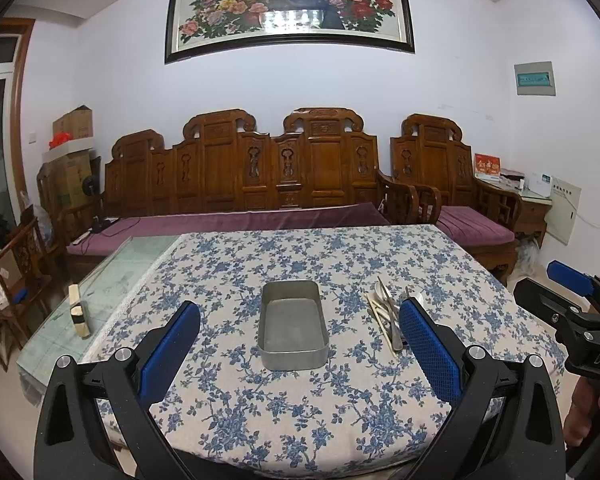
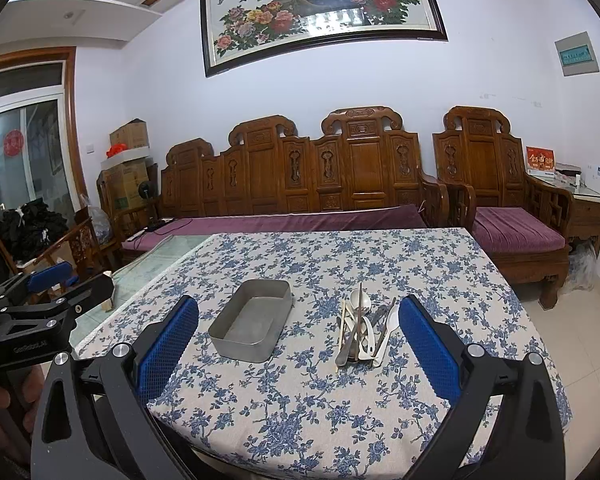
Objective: Organize utensils
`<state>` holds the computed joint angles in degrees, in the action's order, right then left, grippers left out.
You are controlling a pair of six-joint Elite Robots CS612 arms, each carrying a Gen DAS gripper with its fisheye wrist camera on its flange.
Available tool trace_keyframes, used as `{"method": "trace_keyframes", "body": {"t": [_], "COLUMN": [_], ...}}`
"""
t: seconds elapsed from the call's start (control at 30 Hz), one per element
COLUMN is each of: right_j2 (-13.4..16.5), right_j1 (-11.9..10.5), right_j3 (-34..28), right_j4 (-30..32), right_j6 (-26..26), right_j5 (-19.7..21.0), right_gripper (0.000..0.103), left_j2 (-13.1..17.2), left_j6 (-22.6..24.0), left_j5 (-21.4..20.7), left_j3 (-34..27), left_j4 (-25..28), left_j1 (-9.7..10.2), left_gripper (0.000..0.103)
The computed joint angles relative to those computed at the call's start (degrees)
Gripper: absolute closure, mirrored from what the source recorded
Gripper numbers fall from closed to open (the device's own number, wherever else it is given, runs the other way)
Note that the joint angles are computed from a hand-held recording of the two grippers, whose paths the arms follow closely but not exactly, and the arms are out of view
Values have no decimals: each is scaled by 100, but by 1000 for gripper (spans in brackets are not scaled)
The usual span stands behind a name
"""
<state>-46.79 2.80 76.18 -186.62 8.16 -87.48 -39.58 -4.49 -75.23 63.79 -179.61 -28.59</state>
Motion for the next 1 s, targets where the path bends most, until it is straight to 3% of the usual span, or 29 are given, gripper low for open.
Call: {"method": "trace_keyframes", "body": {"t": [1.0], "right_j2": [0], "right_j1": [-1], "right_j3": [8], "right_j4": [-6], "right_j6": [1], "right_j5": [3], "right_gripper": [2], "left_j2": [-20], "left_j6": [43], "left_j5": [7], "left_j3": [26], "left_j4": [-88], "left_j1": [-33], "left_gripper": [7]}}
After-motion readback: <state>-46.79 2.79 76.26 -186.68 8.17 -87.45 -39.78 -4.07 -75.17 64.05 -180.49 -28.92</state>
